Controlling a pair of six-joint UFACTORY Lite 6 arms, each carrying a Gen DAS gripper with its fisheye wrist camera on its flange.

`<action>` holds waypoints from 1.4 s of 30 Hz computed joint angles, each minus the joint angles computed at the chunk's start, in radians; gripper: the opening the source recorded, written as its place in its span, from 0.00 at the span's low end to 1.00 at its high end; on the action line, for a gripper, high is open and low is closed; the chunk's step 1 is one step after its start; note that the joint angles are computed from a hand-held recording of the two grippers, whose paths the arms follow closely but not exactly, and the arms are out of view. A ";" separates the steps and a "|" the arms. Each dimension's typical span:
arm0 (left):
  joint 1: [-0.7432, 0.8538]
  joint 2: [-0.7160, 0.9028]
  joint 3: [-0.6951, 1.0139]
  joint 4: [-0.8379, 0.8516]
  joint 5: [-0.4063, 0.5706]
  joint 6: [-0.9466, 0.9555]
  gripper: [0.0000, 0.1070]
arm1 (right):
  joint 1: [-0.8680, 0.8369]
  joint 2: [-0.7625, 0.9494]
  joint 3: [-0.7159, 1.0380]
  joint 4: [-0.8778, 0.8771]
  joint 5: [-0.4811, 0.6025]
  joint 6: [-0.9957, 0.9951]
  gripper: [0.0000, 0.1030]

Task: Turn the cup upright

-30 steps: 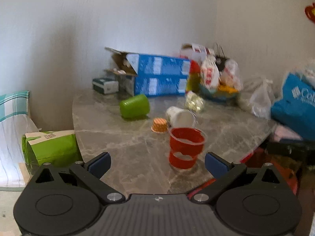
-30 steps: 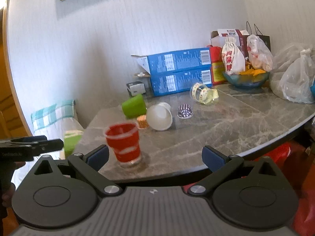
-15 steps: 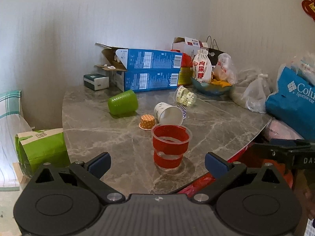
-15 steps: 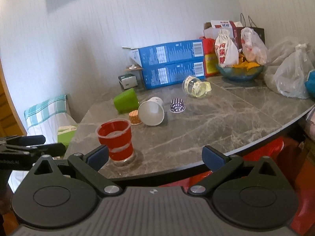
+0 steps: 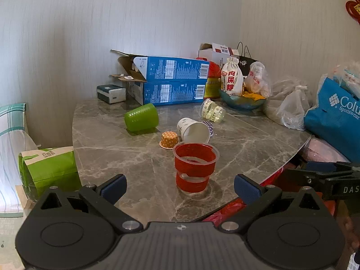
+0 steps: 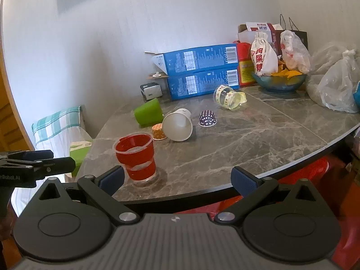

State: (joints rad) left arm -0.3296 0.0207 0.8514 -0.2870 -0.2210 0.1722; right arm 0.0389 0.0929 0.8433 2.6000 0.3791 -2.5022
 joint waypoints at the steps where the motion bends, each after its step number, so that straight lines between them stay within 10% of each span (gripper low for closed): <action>1: 0.000 0.000 0.000 -0.002 0.001 0.002 0.96 | 0.001 0.002 0.002 0.000 -0.001 0.001 0.99; 42: 0.005 0.031 0.010 0.072 -0.015 -0.087 0.96 | -0.006 0.024 0.013 -0.071 0.006 0.065 0.99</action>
